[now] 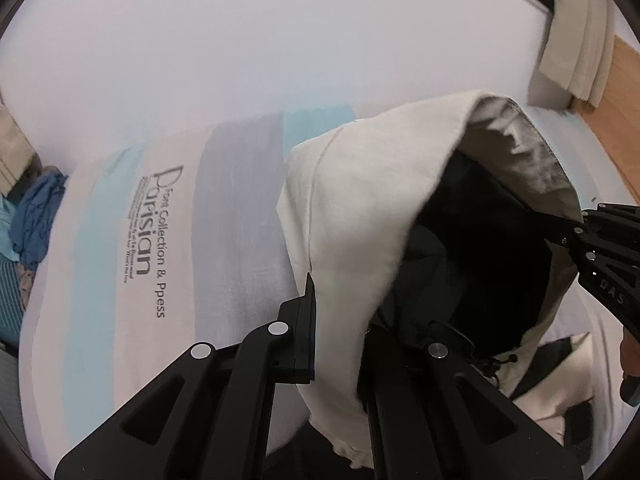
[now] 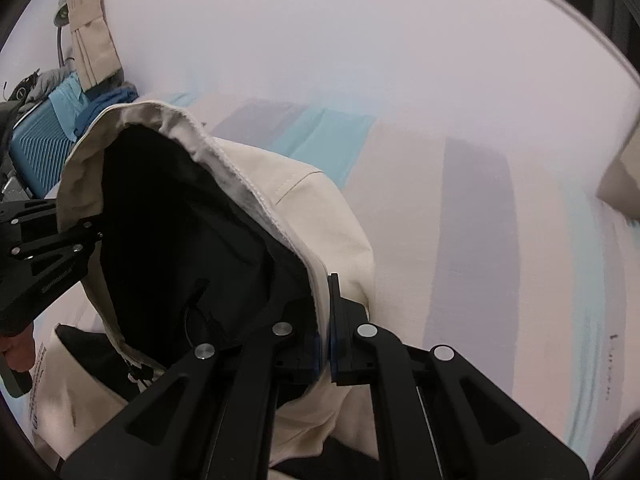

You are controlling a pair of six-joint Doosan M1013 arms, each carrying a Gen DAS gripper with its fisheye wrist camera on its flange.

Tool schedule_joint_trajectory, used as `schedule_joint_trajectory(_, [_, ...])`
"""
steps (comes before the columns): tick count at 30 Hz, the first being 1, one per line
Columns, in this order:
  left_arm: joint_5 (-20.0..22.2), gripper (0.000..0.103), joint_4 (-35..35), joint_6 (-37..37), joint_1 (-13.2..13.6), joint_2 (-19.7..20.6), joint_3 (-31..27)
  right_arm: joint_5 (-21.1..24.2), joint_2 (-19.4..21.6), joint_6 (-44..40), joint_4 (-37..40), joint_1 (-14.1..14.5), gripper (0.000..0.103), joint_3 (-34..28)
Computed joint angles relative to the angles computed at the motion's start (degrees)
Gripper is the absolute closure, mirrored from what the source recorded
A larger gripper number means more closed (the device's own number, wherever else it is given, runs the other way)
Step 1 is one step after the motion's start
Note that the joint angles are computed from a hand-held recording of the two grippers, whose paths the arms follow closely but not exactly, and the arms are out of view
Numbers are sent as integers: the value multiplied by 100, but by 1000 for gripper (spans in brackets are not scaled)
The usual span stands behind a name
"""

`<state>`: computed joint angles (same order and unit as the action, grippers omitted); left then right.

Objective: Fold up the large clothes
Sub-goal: 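Lift the hood with both tools and fold it down over the jacket body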

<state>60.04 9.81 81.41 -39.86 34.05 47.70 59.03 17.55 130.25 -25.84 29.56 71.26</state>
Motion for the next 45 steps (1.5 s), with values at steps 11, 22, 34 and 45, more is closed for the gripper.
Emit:
schedule_joint_trajectory(11, [-588, 102, 334, -432, -270, -916, 1160, 224, -568, 643, -627, 528, 101, 463])
schedule_joint_trajectory(22, [-834, 102, 697, -871, -422, -1633, 2295, 692, -767, 1215, -1015, 1158, 101, 739])
schedule_joint_trajectory(34, [-748, 102, 671, -1072, -561, -2064, 3019, 892, -914, 1751, -1022, 1526, 101, 1075])
schedule_joint_trajectory(45, [-705, 102, 827, -1366, -739, -2408, 3770, 998, -1058, 2107, -901, 1983, 101, 1540])
